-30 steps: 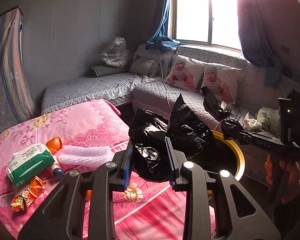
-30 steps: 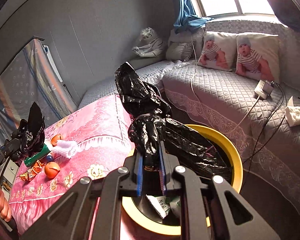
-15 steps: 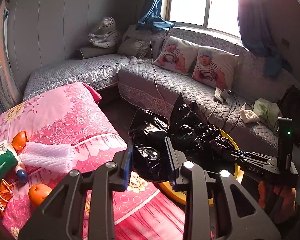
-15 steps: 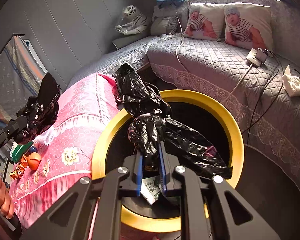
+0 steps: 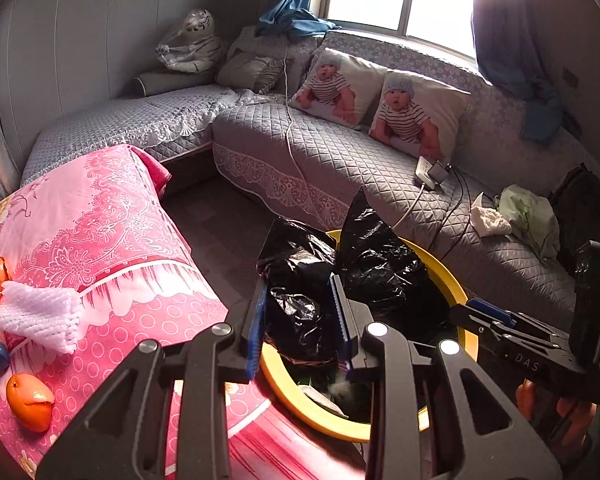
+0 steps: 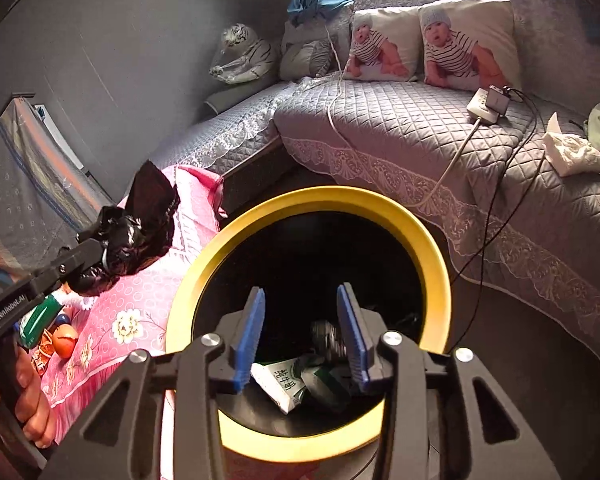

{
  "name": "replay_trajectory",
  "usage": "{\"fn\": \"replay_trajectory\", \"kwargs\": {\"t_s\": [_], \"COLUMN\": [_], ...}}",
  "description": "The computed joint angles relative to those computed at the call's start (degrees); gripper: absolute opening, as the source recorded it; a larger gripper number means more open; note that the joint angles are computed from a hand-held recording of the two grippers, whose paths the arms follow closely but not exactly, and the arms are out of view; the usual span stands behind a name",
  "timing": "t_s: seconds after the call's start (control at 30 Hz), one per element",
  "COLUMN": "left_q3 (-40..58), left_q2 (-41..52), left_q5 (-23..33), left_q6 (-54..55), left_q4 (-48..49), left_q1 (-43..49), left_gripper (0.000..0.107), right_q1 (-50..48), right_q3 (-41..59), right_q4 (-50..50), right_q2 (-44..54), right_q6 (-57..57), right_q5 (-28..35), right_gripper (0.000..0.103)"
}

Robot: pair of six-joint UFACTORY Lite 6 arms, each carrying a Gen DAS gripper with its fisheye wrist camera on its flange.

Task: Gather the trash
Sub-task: 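Carry both black bags over the bin and open both grippers, then return both grippers to the bed toward the foam net and snack wrapper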

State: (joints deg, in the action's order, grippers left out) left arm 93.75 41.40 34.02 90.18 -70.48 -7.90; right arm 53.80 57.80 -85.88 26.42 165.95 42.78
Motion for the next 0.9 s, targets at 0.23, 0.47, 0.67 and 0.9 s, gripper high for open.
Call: {"fn": "replay_trajectory", "kwargs": {"t_s": [0.23, 0.47, 0.67, 0.9], "left_q3": [-1.88, -6.74, -3.79, 14.44], "left_q2": [2.19, -1.91, -6.80, -2.61], "left_q5": [-3.66, -1.95, 5.06, 13.99], "left_q6": [2.90, 8.62, 7.25, -2.89], "left_q4": [-0.97, -11.25, -16.93, -14.84], "left_q1": [-5.16, 0.26, 12.29, 28.98], "left_gripper": [0.047, 0.093, 0.094, 0.095], "right_q1": [10.26, 15.02, 12.69, 8.81], "right_q3": [-8.44, -6.57, 5.37, 30.69], "right_q4": [9.85, 12.62, 6.16, 2.34], "right_q2": [-11.13, -13.32, -5.14, 10.65], "right_q6": [2.64, -3.59, -12.49, -29.61], "right_q5": [17.79, 23.90, 19.28, 10.51], "right_gripper": [0.053, 0.055, 0.062, 0.067]}}
